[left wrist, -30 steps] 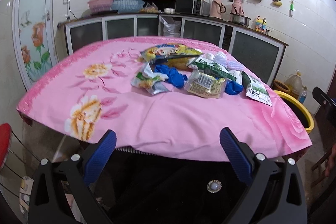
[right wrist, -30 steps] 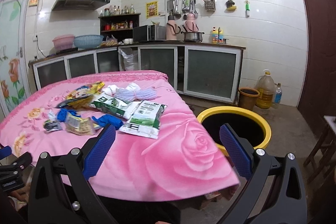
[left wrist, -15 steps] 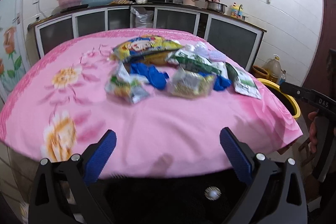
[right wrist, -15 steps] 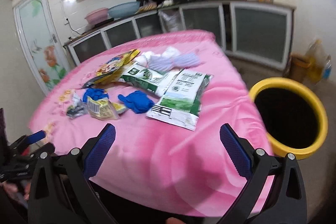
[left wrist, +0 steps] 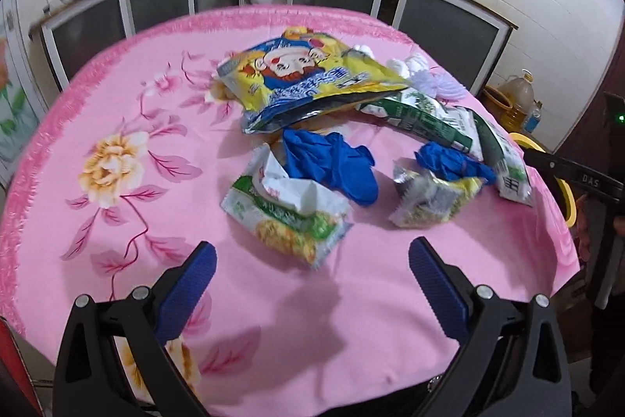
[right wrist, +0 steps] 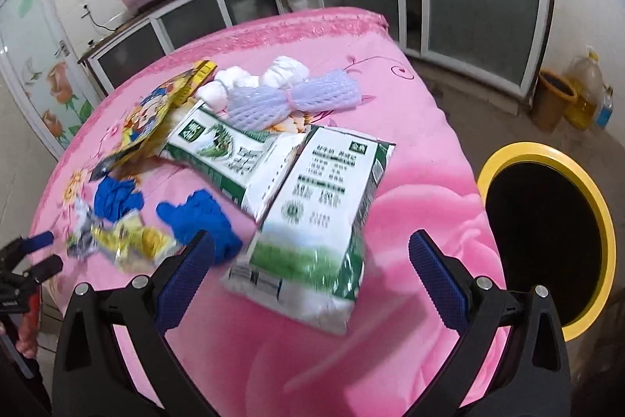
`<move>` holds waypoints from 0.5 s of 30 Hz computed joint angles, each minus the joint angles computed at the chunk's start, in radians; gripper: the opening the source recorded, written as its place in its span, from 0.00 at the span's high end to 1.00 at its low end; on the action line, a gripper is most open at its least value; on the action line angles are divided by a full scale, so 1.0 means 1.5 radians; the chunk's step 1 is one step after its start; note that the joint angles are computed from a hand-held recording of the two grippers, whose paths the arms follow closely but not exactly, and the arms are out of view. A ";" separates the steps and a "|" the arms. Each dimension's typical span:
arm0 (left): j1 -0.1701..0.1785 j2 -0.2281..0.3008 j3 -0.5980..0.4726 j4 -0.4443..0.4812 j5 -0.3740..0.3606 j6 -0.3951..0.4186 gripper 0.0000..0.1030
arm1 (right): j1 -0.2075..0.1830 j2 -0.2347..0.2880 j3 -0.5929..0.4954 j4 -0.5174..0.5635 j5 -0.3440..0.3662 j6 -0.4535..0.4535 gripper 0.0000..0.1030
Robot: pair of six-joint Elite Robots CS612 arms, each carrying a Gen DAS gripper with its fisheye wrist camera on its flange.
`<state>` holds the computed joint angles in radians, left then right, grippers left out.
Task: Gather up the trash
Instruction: 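Grasp the green snack wrapper with the left tool while the right tool grasps the white milk carton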
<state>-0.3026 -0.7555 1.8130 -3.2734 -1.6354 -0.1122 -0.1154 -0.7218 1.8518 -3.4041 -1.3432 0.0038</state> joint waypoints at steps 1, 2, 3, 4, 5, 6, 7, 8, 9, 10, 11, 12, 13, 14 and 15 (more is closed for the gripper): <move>0.002 0.003 -0.008 0.011 -0.001 0.002 0.08 | 0.002 -0.001 -0.008 0.015 -0.005 0.001 0.07; 0.003 0.006 -0.017 0.023 0.001 0.002 0.08 | 0.005 -0.002 -0.013 0.028 -0.015 0.002 0.07; 0.005 0.009 -0.026 0.035 0.001 0.003 0.08 | 0.007 -0.003 -0.023 0.053 -0.024 0.001 0.07; 0.006 0.010 -0.031 0.044 0.000 0.002 0.08 | 0.005 -0.003 -0.028 0.068 -0.019 0.001 0.07; 0.009 0.014 -0.040 0.056 -0.005 0.000 0.08 | 0.004 -0.003 -0.036 0.092 -0.012 0.003 0.07; 0.012 0.017 -0.050 0.073 -0.016 -0.002 0.08 | 0.002 -0.002 -0.044 0.119 -0.004 0.001 0.07; 0.014 0.019 -0.057 0.090 -0.027 -0.003 0.08 | 0.002 -0.001 -0.050 0.137 0.001 -0.003 0.07; 0.016 0.022 -0.066 0.111 -0.042 -0.004 0.08 | 0.003 0.000 -0.057 0.156 0.000 -0.008 0.07; 0.019 0.026 -0.075 0.131 -0.056 -0.001 0.08 | 0.005 0.001 -0.061 0.167 -0.003 -0.012 0.07; 0.019 0.029 -0.082 0.150 -0.064 0.002 0.08 | 0.007 0.003 -0.068 0.187 -0.006 -0.022 0.07; 0.019 0.032 -0.088 0.162 -0.068 0.004 0.08 | 0.009 0.004 -0.074 0.204 -0.012 -0.027 0.07; 0.019 0.035 -0.093 0.171 -0.070 0.006 0.08 | 0.010 0.006 -0.078 0.213 -0.019 -0.024 0.07; 0.019 0.037 -0.098 0.182 -0.069 0.007 0.08 | 0.009 0.008 -0.081 0.219 -0.018 -0.021 0.07; 0.018 0.041 -0.104 0.191 -0.069 0.009 0.08 | 0.009 0.009 -0.085 0.227 -0.017 -0.018 0.07; 0.019 0.044 -0.110 0.199 -0.069 0.009 0.08 | 0.009 0.010 -0.089 0.233 -0.016 -0.014 0.07</move>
<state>-0.2748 -0.6900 1.6480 -2.9745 -1.7392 -0.0981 -0.1023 -0.7062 1.7180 -3.0542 -1.3669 -0.0175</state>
